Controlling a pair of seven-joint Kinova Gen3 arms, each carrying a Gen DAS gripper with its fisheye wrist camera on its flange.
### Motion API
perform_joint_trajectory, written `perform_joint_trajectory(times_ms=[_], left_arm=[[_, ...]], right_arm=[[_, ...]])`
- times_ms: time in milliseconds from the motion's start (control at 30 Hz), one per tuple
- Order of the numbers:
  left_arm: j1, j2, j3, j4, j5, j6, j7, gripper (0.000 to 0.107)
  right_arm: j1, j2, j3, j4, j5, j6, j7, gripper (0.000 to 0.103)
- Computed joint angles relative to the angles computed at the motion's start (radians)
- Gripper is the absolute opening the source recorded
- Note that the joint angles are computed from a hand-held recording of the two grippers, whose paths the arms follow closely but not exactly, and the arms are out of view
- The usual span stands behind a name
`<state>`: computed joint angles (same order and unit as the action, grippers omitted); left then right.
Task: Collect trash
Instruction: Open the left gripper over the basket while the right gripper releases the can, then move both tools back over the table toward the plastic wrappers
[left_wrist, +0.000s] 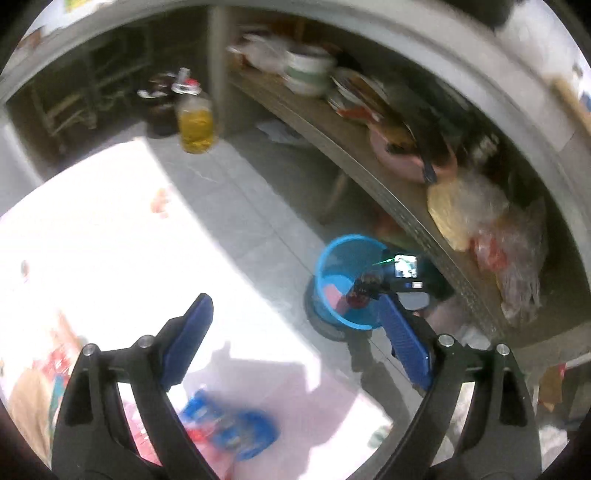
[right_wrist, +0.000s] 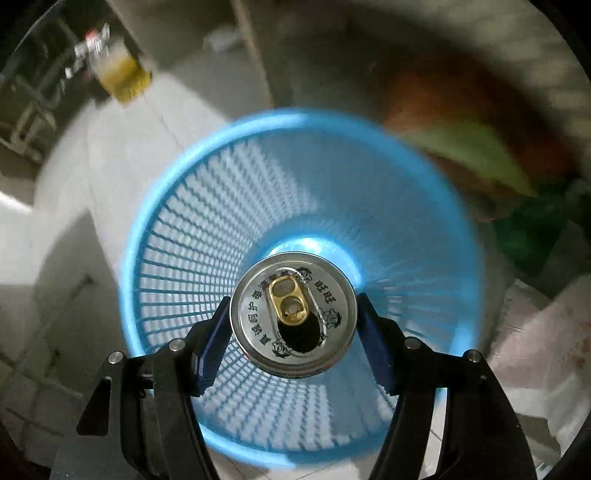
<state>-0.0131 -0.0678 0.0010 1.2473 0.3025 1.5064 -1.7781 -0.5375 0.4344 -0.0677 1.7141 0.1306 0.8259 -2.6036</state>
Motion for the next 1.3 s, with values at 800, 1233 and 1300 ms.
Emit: perform_joint_trajectory(times_ms=[800,1233,1300], left_arm=[[-0.103,-0.339,-0.324,0.229,0.097,-0.058,-0.240,0.088],[-0.048,-0.384,-0.729,0.172,0.087,0.102,-0.304,0.092],[-0.027,-0.409,-0.765,0.174,0.062,0.085,-0.306,0.093]], right_arm=[[-0.090,-0.413,-0.353,0.044,0.404,0.291,-0.449,0.078],[-0.625,-0.356,-0.315,-0.326,0.613,0.819,-0.525,0.096],[-0.715,-0.303,-0.280,-0.419,0.694,0.870,-0.478,0.096]])
